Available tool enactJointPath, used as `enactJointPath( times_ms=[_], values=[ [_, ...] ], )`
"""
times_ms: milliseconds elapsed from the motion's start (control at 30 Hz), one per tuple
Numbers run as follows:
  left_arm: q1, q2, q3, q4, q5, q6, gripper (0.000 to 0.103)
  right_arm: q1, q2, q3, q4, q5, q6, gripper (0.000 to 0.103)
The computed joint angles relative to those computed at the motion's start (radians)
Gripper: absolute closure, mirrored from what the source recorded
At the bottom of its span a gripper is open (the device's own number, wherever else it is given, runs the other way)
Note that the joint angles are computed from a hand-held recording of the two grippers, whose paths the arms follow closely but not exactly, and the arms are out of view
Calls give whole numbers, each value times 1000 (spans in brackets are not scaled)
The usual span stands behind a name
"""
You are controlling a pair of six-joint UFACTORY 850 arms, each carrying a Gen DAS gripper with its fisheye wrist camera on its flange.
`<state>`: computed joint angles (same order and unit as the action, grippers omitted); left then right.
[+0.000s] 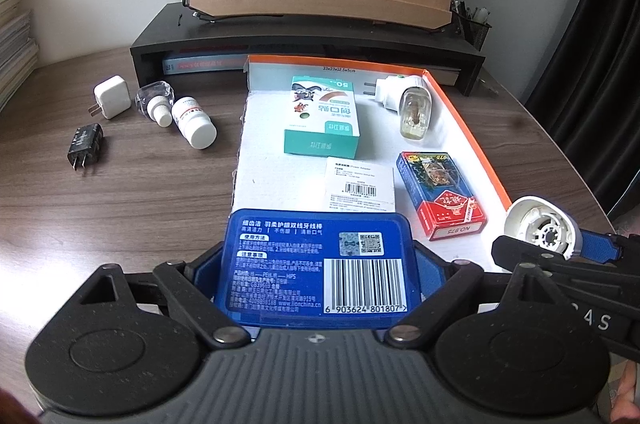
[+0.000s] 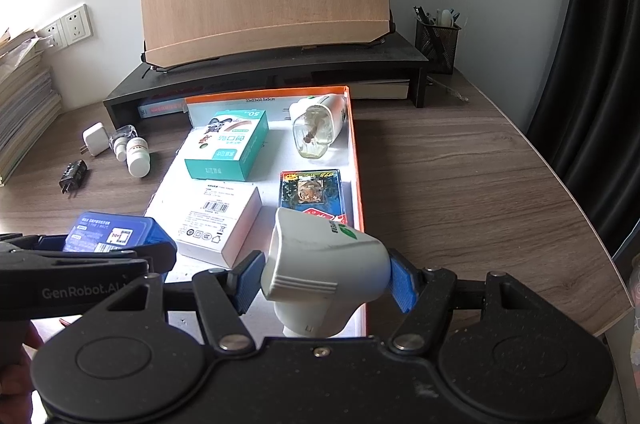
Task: Organize rigid objects
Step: 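Lower the plug adapter into the box and open the right gripper while the left releases the blue box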
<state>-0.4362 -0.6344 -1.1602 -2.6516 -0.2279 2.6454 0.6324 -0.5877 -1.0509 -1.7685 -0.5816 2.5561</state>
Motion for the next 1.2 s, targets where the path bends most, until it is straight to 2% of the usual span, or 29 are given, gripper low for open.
enactJointPath(
  times_ms=[33,400,567,767,933,1200],
  values=[
    [1,-1,-1,8,0,-9,10,1,-3,-2,1,-6,-3,26],
    [-6,-11,-15,60,9,-61,10,3,9,17,-56,-69,57,22],
    [-7,-16,-22,211,12,-205,9,4,22,33,-61,-84,76,21],
    [-8,-4,-9,215,2,-214,4,9,38,57,-101,-114,133,21],
    [-7,15,10,112,-4,-130,4,16,43,61,-114,-124,140,20],
    [13,46,35,-132,-5,79,4,24,33,36,-148,-102,135,20]
  ],
)
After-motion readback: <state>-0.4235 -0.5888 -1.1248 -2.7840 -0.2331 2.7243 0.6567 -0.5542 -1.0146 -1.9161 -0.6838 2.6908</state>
